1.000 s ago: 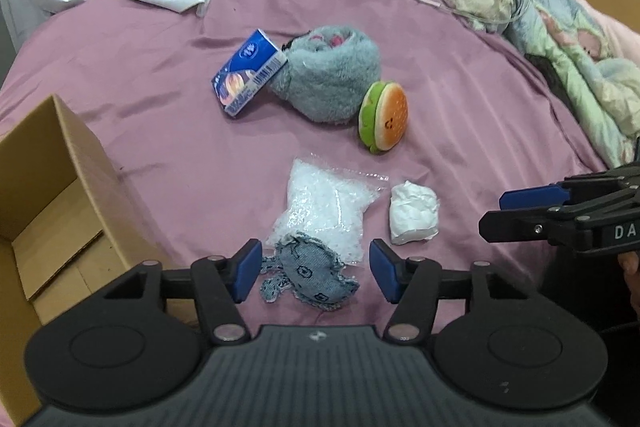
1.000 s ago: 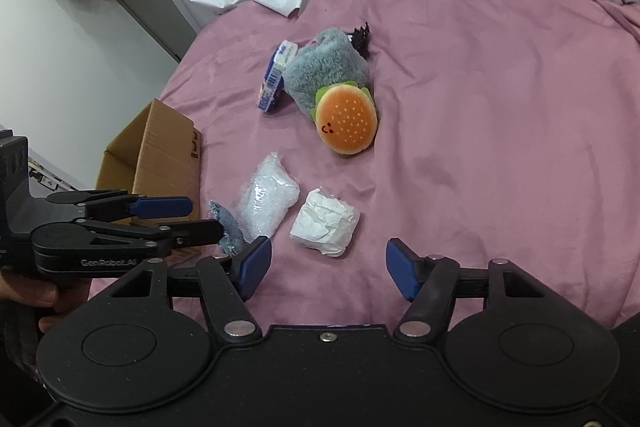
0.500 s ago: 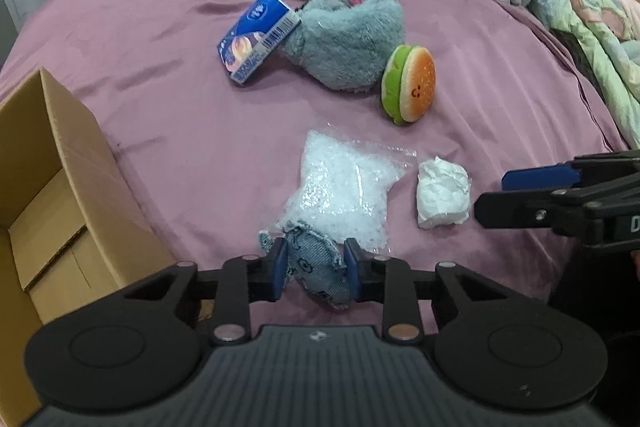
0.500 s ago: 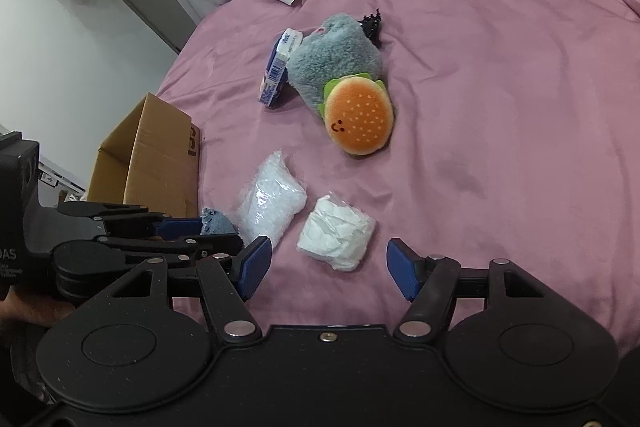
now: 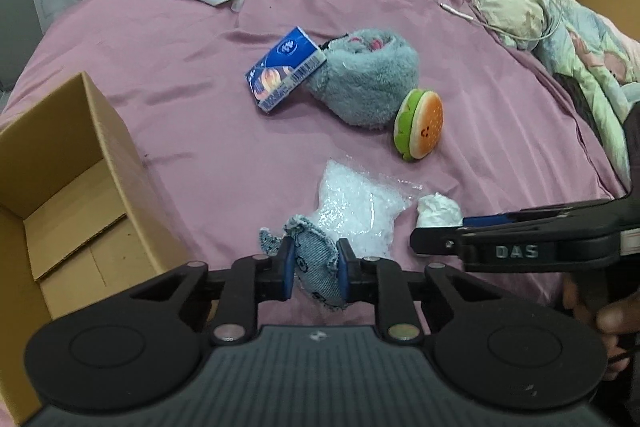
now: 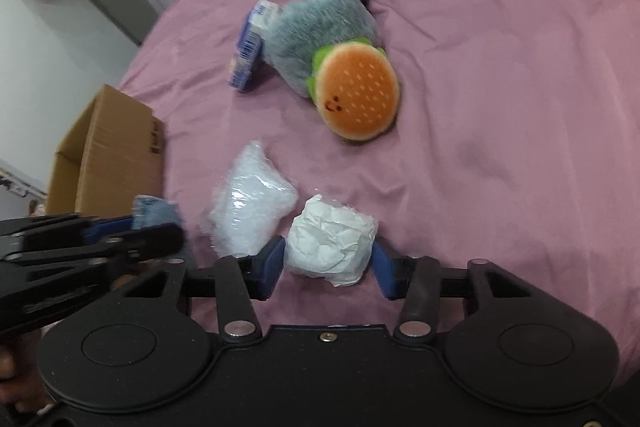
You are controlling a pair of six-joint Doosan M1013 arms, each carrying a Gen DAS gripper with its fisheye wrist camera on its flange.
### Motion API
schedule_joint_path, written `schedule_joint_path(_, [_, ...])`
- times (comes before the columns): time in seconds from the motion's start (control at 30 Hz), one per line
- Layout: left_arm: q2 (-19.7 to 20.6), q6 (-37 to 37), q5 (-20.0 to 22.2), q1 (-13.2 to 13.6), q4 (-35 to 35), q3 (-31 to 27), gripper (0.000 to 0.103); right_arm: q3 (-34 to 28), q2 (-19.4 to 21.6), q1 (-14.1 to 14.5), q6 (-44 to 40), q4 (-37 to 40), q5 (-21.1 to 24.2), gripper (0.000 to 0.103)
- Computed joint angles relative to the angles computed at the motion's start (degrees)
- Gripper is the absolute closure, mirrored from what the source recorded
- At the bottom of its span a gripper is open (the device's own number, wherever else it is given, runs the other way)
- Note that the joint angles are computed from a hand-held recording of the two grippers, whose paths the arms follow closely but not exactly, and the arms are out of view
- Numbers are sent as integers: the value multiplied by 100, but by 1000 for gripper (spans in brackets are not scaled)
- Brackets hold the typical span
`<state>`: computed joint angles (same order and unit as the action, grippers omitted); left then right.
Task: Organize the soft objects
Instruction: 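Close the left tool on the octopus while the right tool grasps the tissue bundle, then carry both items over the cardboard box and open both tools to drop them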
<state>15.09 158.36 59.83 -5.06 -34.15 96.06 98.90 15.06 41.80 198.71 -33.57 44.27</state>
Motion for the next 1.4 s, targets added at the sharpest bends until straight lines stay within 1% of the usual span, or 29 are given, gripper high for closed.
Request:
schedule_joint_path(0.13, [-59,137,7,91,-243,7,83,-57,-15,111,119,-247,232,57])
schedule_joint_path(0.23, [-93,196,-9,153,-415,-5,83,-73,-65,163,260,-391,320,57])
schedule_joint_path(0.37, [-134,239,-84,220,-614,-2,83,-167,-82,244,276,-624,511,57])
schedule_joint_path(0.6, [-187,412,-27,361,-962,-10,83,-369,-47,345,258,-949,722,57])
schedule_joint_path(0.83, [-221,483,-26,538,-1231,-19,83,-586,8,411,242,-1247,787,57])
schedule_joint_path(1.07, [-223,536,11,743,-1478,-79,83,-879,118,468,-9,-1491,880,57])
schedule_joint_path(1.4, [-151,540,26,1018,-1668,-177,83,-1204,296,490,-320,-1692,764,57])
